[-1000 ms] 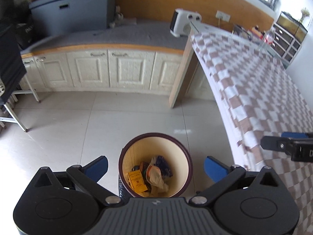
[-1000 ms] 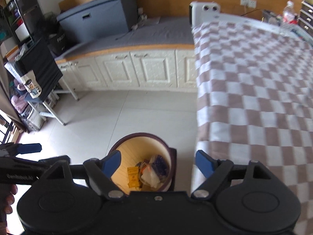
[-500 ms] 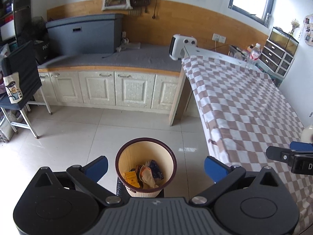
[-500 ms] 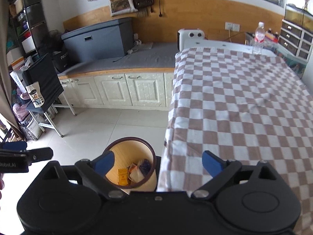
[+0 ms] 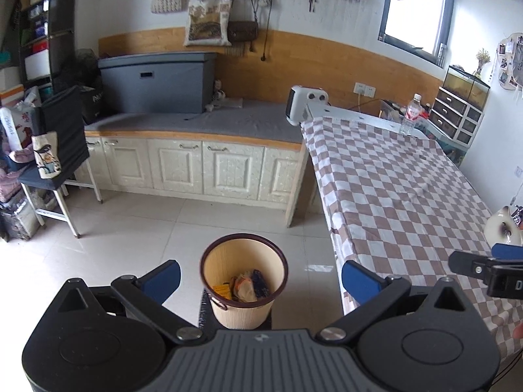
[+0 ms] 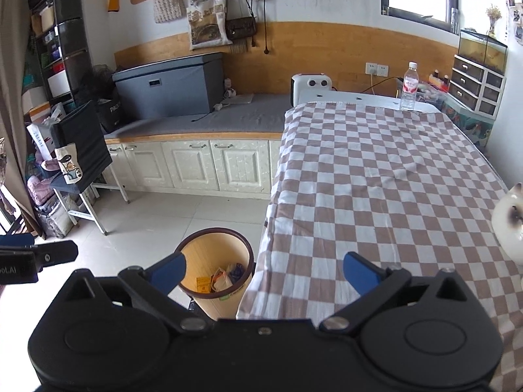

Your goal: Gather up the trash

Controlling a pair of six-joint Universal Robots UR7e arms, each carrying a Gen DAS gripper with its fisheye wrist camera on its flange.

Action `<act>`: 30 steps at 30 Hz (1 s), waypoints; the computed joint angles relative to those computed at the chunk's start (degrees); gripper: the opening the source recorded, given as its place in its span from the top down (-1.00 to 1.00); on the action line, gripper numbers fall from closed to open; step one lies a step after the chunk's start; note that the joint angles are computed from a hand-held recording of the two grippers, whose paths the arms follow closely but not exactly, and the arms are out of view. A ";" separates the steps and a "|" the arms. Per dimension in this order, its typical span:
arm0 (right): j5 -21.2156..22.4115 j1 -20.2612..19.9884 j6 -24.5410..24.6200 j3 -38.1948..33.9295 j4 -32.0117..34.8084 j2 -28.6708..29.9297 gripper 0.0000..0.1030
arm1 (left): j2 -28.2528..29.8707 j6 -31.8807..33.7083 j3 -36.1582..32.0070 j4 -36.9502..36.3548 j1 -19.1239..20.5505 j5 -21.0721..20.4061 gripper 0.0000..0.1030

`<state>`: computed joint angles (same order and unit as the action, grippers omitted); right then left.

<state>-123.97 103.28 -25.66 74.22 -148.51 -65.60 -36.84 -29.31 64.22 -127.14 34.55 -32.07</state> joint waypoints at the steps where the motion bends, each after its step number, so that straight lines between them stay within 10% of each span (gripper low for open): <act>1: 0.28 0.12 -0.06 0.73 -0.09 -0.66 -1.00 | -0.33 -0.04 0.52 0.61 -0.37 0.59 -1.00; 30: -6.97 6.01 5.76 14.08 -4.51 -7.51 -1.00 | -10.41 -1.25 14.64 -1.81 -2.70 -2.78 -1.00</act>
